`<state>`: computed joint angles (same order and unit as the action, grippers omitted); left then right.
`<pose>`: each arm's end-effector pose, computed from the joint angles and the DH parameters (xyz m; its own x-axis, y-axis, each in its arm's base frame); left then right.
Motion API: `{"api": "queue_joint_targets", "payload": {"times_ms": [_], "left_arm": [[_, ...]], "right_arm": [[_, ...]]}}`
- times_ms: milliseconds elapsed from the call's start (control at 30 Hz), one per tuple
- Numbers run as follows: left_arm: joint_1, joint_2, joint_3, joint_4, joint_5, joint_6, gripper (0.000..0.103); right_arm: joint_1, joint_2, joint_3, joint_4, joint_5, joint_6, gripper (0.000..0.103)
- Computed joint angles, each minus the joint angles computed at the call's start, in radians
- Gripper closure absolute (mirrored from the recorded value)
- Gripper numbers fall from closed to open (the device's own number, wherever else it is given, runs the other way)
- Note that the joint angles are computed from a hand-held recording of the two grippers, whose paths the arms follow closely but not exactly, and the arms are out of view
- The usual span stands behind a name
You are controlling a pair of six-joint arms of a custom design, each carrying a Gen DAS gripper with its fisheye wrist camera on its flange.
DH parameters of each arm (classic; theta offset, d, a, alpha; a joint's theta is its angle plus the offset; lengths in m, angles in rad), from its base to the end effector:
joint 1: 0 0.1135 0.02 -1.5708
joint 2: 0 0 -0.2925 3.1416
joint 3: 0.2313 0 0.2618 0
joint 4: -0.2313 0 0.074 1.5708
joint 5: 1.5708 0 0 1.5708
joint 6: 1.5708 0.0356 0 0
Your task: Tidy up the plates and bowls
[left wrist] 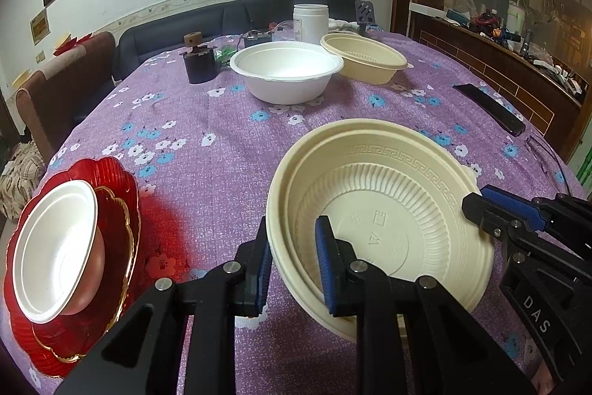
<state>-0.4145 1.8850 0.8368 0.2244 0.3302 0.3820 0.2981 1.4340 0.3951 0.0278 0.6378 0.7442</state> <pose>0.3274 -0.1567 0.1218 -0.4060 0.5639 -0.7192 0.7910 0.6110 0.0325 0.2123 0.0430 0.1271 -0.5510 0.4000 -0.7324 0.5974 0.8018 -0.0115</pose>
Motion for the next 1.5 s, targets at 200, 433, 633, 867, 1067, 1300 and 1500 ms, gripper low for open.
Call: {"api": "queue_joint_targets", "payload": {"times_ms": [200,433,633,867,1067,1300,1500], "left_arm": [[0.003,0.006,0.012,-0.014,0.008,-0.003,0.081],[-0.001,-0.013,-0.015,0.019,-0.010,0.003,0.082],[0.007,-0.044,-0.048,0.031,-0.004,0.009,0.082],[0.033,-0.114,-0.091,0.033,0.023,0.015,0.082],[0.057,-0.162,-0.113,0.022,0.050,0.025,0.081],[0.096,-0.195,-0.122,0.002,0.103,0.027,0.081],[0.126,-0.235,-0.146,-0.013,0.144,0.037,0.081]], "right_arm": [[-0.001,-0.003,-0.002,0.000,-0.003,0.001,0.088],[-0.008,-0.045,-0.027,0.010,-0.025,0.013,0.088],[0.034,-0.090,-0.032,-0.036,0.008,0.047,0.088],[0.112,-0.149,-0.023,-0.124,0.061,0.113,0.088],[0.167,-0.177,0.001,-0.192,0.106,0.156,0.088],[0.230,-0.173,0.047,-0.284,0.149,0.214,0.088],[0.279,-0.199,0.071,-0.365,0.176,0.259,0.088]]}}
